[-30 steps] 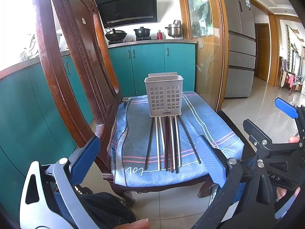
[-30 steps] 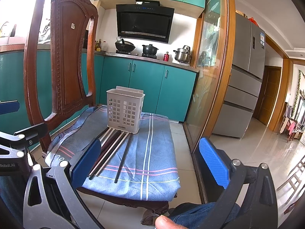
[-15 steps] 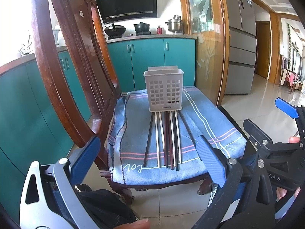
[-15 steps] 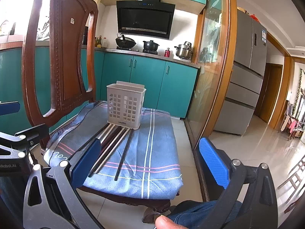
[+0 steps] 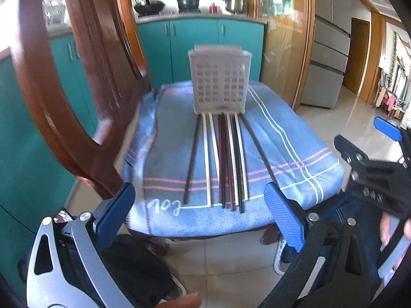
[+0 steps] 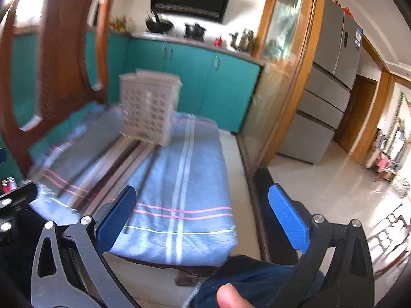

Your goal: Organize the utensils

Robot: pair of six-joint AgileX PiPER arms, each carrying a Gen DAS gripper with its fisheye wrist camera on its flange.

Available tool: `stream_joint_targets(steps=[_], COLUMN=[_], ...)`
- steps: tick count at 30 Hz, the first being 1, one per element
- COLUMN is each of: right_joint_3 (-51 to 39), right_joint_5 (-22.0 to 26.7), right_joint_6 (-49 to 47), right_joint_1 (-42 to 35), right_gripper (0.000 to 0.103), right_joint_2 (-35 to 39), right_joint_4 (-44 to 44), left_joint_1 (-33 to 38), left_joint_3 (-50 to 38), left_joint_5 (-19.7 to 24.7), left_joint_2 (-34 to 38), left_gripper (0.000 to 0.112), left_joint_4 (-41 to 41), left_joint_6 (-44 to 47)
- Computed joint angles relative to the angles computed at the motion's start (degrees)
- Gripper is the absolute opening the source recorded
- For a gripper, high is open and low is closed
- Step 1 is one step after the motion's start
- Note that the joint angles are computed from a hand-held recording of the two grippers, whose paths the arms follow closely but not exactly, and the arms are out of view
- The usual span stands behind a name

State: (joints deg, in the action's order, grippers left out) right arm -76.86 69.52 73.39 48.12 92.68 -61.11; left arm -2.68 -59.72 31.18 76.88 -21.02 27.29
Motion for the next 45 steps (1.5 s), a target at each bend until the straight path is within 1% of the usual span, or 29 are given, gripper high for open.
stream_joint_targets(steps=[4,5,6,7,8,9,10,11,12,13,15,17,18,21,22,26,27,28,29,30,31,32,33,35,38,39,40,43,45], right_joint_3=[-2.77,-3.90,-5.53,-6.47,-7.59,-9.40,-11.38,-13.89,-17.25,-20.79,-29.14,-37.81,-42.84,-52.84,-54.26,-50.18,-49.05,-50.22,-51.33,-53.29,-54.43,-55.37,-55.37,-55.09,-55.13,-55.07,-55.01,-54.82,-52.88], right_joint_5=[-4.51,-6.81,-8.28,-9.58,-11.62,-14.36,-15.00,-15.23,-15.20,-14.56,-11.80,-8.17,-6.63,-3.81,-3.57,-9.84,-10.45,-9.42,-8.02,-6.80,-6.11,-5.21,-4.95,-4.91,-4.35,-4.19,-4.16,-4.24,-6.03], right_joint_6=[-5.28,-7.92,-10.35,-12.24,-14.68,-18.03,-20.23,-23.01,-26.55,-29.23,-33.12,-36.06,-37.94,-41.55,-41.89,-41.77,-41.61,-41.83,-42.21,-43.15,-43.70,-44.18,-44.48,-45.71,-47.98,-48.47,-48.99,-48.55,-49.52], right_joint_1=[-8.03,-10.71,-12.86,-14.45,-16.46,-19.28,-20.72,-22.28,-24.10,-25.38,-26.55,-27.07,-27.67,-29.61,-30.01,-31.65,-31.73,-31.81,-31.95,-32.22,-32.21,-31.97,-31.72,-31.24,-30.10,-29.44,-28.89,-26.79,-26.80], right_gripper=[0.098,0.093,0.084,0.079,0.068,0.062,0.059,0.054,0.053,0.053,0.053,0.053,0.053,0.053,0.053,0.054,0.054,0.054,0.054,0.054,0.054,0.054,0.054,0.054,0.054,0.054,0.053,0.053,0.053], right_joint_2=[2.35,3.28,4.49,5.18,5.98,7.31,8.51,10.04,12.12,14.29,19.53,24.78,27.75,33.62,34.47,33.99,33.85,34.86,35.61,36.59,37.11,37.39,37.28,37.20,37.58,37.67,37.77,37.85,36.60], right_joint_4=[7.58,10.94,14.12,16.82,20.15,24.88,27.88,31.52,35.42,37.80,38.63,38.11,38.56,41.37,42.03,44.59,44.78,45.28,46.14,47.24,47.71,47.68,47.50,48.37,49.65,49.59,49.36,45.57,47.47], left_joint_1=[-0.29,-0.66,-0.92,-1.35,-1.84,-2.35,-2.85,-3.00,-3.05,-3.34,-4.04,-4.26,-4.27,-3.59,-3.73,-5.09,-5.20,-5.30,-5.12,-4.53,-3.86,-3.16,-2.86,-2.54,-2.94,-2.85,-3.12,-3.01,-2.53], left_joint_3=[-3.81,-5.07,-6.80,-9.41,-12.57,-15.06,-18.92,-22.09,-26.03,-31.30,-41.97,-49.13,-51.60,-50.24,-49.42,-49.29,-49.52,-50.68,-51.44,-52.61,-54.09,-55.91,-56.87,-57.69,-55.60,-57.36,-57.69,-55.95,-56.72], left_joint_5=[1.23,1.34,1.96,2.77,4.00,5.22,6.53,7.64,9.13,11.17,16.12,19.27,19.92,18.84,18.83,19.30,19.46,20.03,20.62,21.55,23.07,24.77,25.13,25.45,23.79,23.85,23.72,23.38,24.06], left_joint_2=[5.95,7.38,8.81,11.10,13.54,15.12,17.85,20.04,22.65,25.99,32.73,37.74,39.88,41.20,41.47,42.79,43.17,44.10,44.84,45.69,46.53,47.60,48.14,48.53,47.45,48.83,49.07,47.91,48.30], left_gripper=[0.100,0.100,0.099,0.098,0.096,0.088,0.080,0.077,0.072,0.068,0.068,0.068,0.067,0.067,0.067,0.064,0.058,0.049,0.045,0.037,0.031,0.030,0.028,0.028,0.028,0.029,0.032,0.033,0.033], left_joint_4=[-1.83,-0.91,0.21,1.25,2.65,4.14,5.66,5.97,6.36,7.64,10.17,10.92,10.93,7.68,7.38,9.81,10.51,11.16,11.46,11.13,10.64,9.78,9.38,9.80,10.62,10.80,11.00,9.50,8.42], left_joint_6=[2.20,1.61,0.85,0.40,-0.36,-1.54,-2.34,-2.08,-1.98,-2.85,-4.67,-5.91,-6.80,-5.58,-5.30,-5.66,-6.17,-7.09,-7.94,-8.99,-9.46,-10.29,-11.03,-12.20,-12.62,-12.56,-12.73,-12.46,-12.77])
